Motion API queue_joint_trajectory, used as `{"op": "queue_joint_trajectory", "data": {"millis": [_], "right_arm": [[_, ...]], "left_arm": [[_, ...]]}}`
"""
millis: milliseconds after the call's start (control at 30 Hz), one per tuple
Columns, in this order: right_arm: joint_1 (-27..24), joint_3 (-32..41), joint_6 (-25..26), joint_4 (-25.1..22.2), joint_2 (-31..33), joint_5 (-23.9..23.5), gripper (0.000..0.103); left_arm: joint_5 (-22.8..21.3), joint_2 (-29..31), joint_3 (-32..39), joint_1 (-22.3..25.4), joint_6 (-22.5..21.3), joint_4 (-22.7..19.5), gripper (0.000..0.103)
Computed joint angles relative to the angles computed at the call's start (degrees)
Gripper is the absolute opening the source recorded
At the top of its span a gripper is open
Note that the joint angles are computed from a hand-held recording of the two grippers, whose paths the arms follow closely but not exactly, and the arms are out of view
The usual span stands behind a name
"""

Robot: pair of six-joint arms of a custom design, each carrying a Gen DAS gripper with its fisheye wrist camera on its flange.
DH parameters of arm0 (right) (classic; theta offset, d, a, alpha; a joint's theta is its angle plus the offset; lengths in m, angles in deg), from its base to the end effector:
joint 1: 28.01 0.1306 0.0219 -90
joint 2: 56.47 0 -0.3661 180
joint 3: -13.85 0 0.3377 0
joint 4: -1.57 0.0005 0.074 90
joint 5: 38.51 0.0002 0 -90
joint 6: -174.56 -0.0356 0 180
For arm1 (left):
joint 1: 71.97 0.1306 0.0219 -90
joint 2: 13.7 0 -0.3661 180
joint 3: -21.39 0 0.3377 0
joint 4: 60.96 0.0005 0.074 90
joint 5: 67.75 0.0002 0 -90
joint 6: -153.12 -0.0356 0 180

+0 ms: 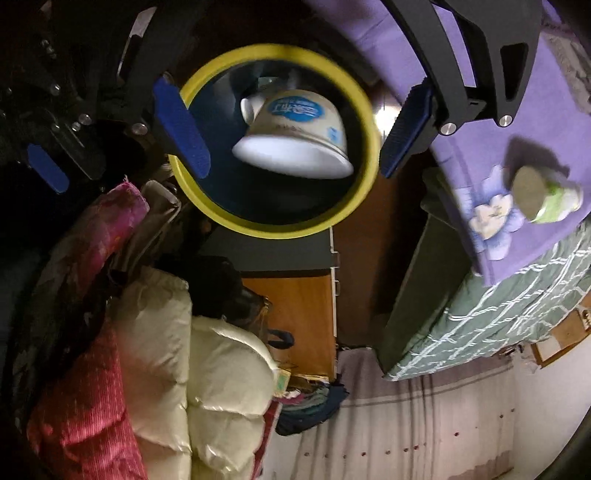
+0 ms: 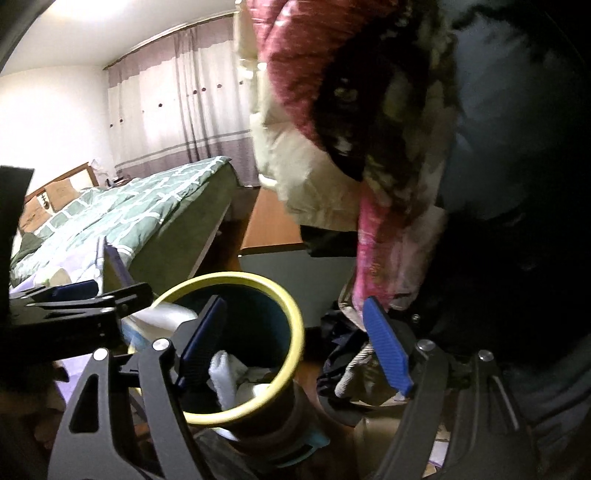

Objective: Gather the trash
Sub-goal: 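Carry the white bowl over the bin and release it with the left gripper, then move both grippers back over the table toward the remaining trash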

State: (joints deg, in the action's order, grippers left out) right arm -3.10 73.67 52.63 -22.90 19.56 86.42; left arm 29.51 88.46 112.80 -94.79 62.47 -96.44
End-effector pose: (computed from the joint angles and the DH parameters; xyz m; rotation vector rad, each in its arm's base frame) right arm 0.3135 0.1225 0.3242 0.4344 2.0925 -0.1231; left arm 0.4647 -0.2010 0.3464 0.5467 2.3320 -0.3340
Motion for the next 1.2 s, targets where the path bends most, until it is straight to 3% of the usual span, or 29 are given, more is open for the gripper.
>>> {"op": "queue_joint_trajectory", "data": {"millis": [300, 500, 633, 767, 867, 1033, 1200], "right_arm": [[6.07, 4.64, -0.41, -0.95, 4.61, 2.19, 0.075], [10.11, 9.05, 0.3, -1.57, 8.88, 0.87, 0.075], [13.08, 13.21, 1.88, -1.55, 12.65, -0.7, 0.075], [16.51, 18.2, 3.47, -0.8, 17.11, -3.14, 0.075], [19.02, 22.66, 5.17, -0.68, 21.11, -5.54, 0.075], [22.9, 28.36, 7.07, -0.41, 26.01, -8.59, 0.075], [26.86, 31.77, 7.86, -0.37, 28.96, -10.4, 0.075]], "left_arm": [[4.91, -11.75, -9.51, 9.2, -0.8, 1.36, 0.095], [8.32, -21.73, -16.29, 22.54, -3.36, 3.12, 0.098], [11.31, -25.84, -19.23, 35.09, -4.13, 4.63, 0.098], [14.51, -26.29, -20.64, 46.73, -4.36, 7.25, 0.098], [15.43, -24.64, -20.78, 52.68, -4.12, 9.11, 0.098], [15.11, -21.24, -20.4, 60.22, -3.7, 12.92, 0.098], [15.43, -20.54, -20.43, 64.04, -4.67, 14.46, 0.098]]}}
